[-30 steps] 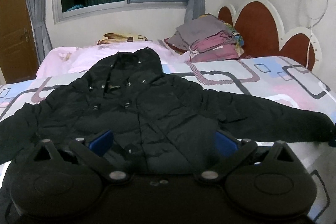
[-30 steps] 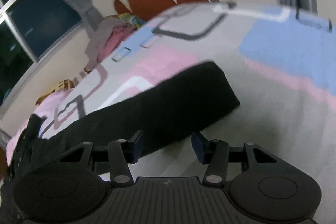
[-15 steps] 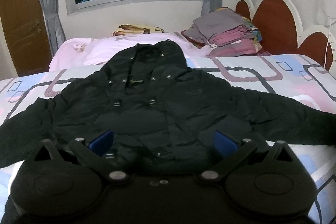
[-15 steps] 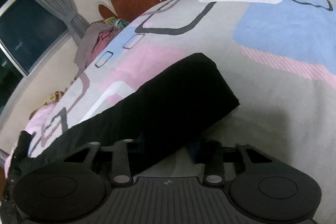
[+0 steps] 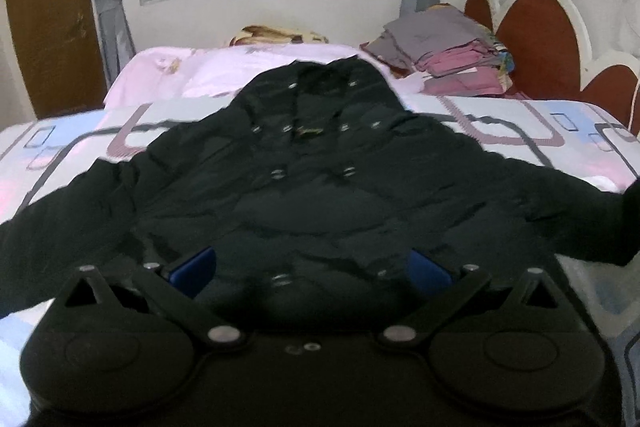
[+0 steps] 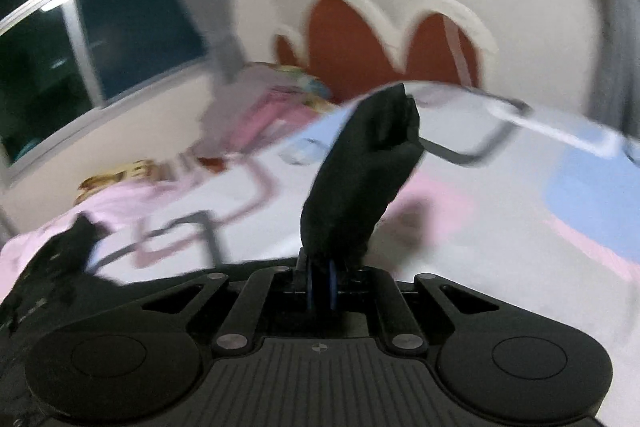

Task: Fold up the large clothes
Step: 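Lift the sleeve and fold it across the coat body with the right gripper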

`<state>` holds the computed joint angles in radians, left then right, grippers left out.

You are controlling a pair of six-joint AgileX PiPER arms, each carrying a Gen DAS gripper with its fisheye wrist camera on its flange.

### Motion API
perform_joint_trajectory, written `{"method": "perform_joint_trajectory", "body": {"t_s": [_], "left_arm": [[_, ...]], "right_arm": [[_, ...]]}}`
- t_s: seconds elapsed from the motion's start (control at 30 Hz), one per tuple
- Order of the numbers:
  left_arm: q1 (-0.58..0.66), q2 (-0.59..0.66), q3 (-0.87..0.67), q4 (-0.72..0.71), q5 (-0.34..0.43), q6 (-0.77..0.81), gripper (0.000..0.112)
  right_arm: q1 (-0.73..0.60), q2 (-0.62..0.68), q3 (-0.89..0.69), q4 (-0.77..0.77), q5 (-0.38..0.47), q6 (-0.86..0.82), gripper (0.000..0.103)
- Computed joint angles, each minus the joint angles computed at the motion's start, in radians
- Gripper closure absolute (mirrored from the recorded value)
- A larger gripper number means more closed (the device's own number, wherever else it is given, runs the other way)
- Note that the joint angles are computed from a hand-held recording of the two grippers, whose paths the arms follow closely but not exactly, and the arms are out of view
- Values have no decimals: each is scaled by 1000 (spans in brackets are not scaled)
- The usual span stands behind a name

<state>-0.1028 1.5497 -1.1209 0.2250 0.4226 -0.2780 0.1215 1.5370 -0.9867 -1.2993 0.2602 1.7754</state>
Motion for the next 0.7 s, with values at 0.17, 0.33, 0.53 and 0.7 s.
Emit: {"method": "perform_joint_trajectory", "body": {"t_s": [0.17,0.33,0.53,0.7], "left_arm": [[130,-16,8,-217,-1,258,11],[277,-30,14,-499,5,577,12],[413,0,-2,-756,53,847,15],[479,42,-29,-862,93,967,17]], "right_arm": [[244,121,-179,60,76,-65,96],[429,289,-388,193,116,-218,96],[556,501,-652,422,142,-499,96],[632,675,-873,661,203,-782,96]]}}
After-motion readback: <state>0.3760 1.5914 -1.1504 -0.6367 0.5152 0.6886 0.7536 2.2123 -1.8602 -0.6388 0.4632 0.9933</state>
